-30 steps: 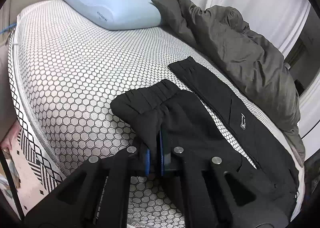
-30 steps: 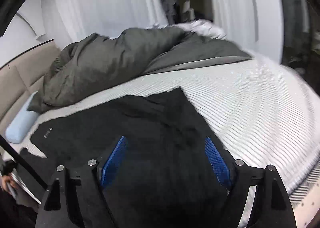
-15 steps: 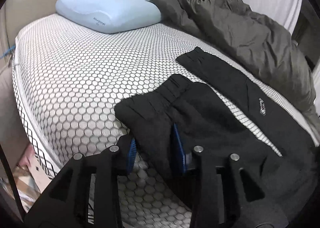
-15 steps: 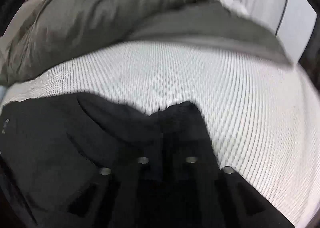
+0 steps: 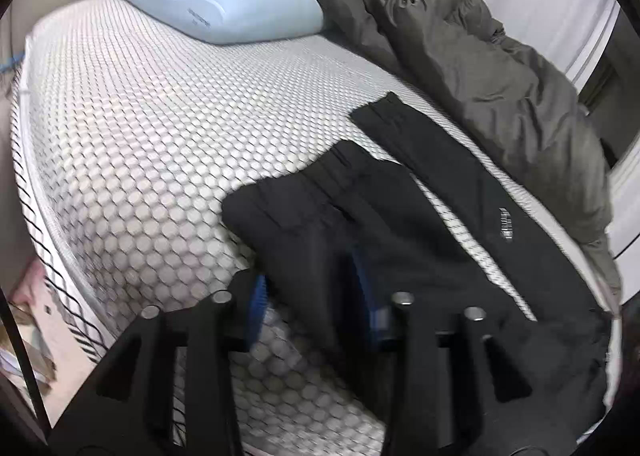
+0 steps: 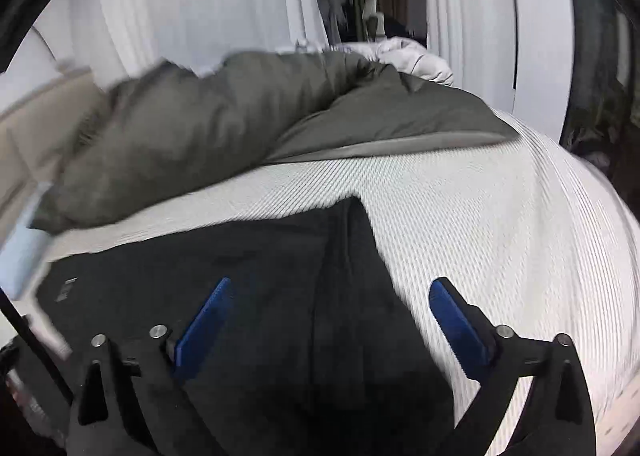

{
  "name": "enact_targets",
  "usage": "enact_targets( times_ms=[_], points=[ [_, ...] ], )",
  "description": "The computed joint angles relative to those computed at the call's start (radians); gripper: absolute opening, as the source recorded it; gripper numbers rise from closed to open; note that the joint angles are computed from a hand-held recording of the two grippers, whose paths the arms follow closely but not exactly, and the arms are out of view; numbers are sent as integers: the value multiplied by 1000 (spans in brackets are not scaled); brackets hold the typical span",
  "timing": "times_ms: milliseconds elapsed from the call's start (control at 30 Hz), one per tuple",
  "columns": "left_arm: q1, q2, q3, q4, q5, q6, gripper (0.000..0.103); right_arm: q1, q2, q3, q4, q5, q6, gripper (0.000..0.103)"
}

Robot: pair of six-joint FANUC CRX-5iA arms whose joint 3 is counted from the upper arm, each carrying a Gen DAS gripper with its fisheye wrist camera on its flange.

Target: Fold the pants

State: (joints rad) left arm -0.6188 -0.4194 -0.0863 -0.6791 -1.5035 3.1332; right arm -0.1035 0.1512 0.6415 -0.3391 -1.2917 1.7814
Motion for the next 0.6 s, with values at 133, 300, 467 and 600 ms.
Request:
enact_targets(
  times_ms=[133, 300, 467, 600],
  points=[
    [-20, 18, 15, -5, 8, -8, 54, -171, -235, -278, -161, 26, 72, 103],
    [1, 36, 18, 16, 18, -21, 30, -254, -303, -446, -233, -1, 22, 98],
    [7, 17, 4, 10, 32, 17, 4, -242, -272, -459, -275, 60, 7, 82],
    [-30, -10, -8, -25, 17, 67, 0, -221, -263, -440, -260, 73, -45, 15]
  ],
)
